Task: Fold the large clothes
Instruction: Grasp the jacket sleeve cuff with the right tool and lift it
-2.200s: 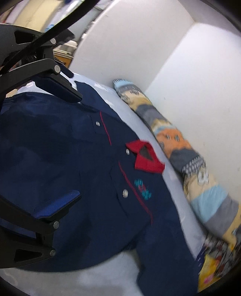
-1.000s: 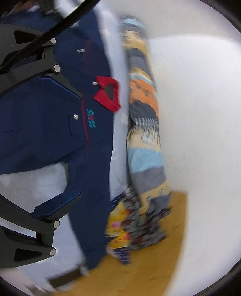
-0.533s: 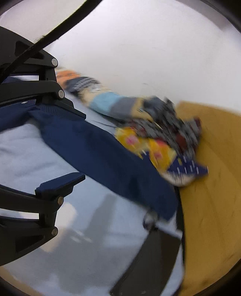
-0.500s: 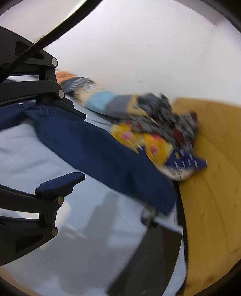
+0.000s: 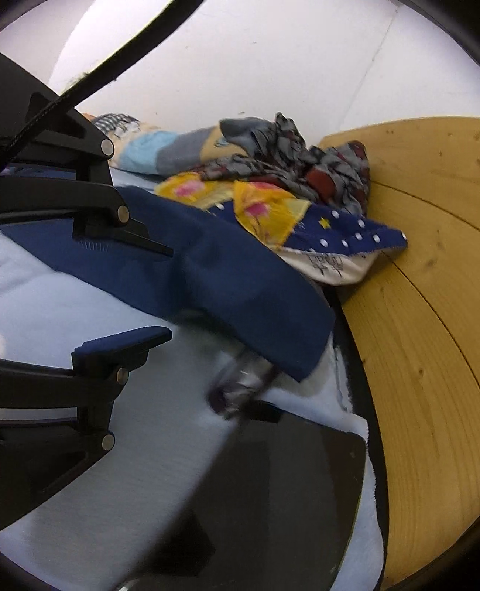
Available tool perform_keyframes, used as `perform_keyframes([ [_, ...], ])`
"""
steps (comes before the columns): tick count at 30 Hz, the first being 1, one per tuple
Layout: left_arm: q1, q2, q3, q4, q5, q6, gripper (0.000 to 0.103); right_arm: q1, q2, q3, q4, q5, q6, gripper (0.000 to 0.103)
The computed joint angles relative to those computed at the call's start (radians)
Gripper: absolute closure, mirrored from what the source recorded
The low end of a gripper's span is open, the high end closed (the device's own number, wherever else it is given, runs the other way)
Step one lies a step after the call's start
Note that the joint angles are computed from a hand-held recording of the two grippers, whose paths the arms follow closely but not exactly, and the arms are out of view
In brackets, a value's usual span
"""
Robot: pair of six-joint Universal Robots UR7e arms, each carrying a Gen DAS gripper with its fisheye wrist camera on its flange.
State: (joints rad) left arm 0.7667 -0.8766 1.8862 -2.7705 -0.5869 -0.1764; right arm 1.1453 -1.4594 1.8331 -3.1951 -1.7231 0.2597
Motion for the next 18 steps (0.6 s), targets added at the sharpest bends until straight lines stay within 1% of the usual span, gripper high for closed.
perform_keyframes([
  [2, 0.002, 0.001, -0.004, 0.008, -0.012, -0.004, 0.0, -0.006, 0.022, -0.024, -0.028, -0.006, -0.02, 0.062],
  [4, 0.002, 0.006, -0.007, 0.008, -0.012, -0.003, 0.0, -0.027, 0.037, -0.043, -0.047, 0.047, -0.03, 0.061],
  [6, 0.002, 0.012, -0.011, 0.011, -0.008, -0.001, 0.0, -0.035, 0.056, -0.073, -0.04, 0.067, -0.032, 0.061],
  [8, 0.004, 0.017, -0.016, 0.023, -0.009, -0.003, 0.0, -0.045, 0.069, -0.097, -0.02, 0.105, -0.031, 0.062],
  [9, 0.005, 0.02, -0.02, 0.033, -0.009, -0.007, 0.0, -0.047, 0.072, -0.102, -0.012, 0.118, -0.032, 0.065],
  [10, 0.007, 0.02, -0.021, 0.035, -0.011, -0.007, 0.0, -0.044, 0.073, -0.104, -0.01, 0.12, -0.039, 0.08],
  [11, 0.008, 0.022, -0.022, 0.036, -0.012, -0.007, 0.0, -0.034, 0.073, -0.102, -0.019, 0.109, -0.059, 0.089],
  [12, 0.008, 0.022, -0.022, 0.033, -0.011, -0.006, 0.0, -0.023, 0.069, -0.092, -0.044, 0.099, -0.081, 0.09],
  [15, 0.005, 0.02, -0.015, 0.018, -0.01, 0.0, 0.0, 0.007, 0.053, -0.066, -0.112, 0.127, -0.128, 0.093],
  [16, 0.003, 0.018, -0.012, 0.014, -0.008, 0.002, 0.0, 0.019, 0.045, -0.062, -0.126, 0.157, -0.141, 0.094],
  [18, -0.001, 0.014, -0.006, 0.004, -0.003, 0.007, 0.0, 0.051, 0.038, -0.072, -0.123, 0.177, -0.154, 0.094],
])
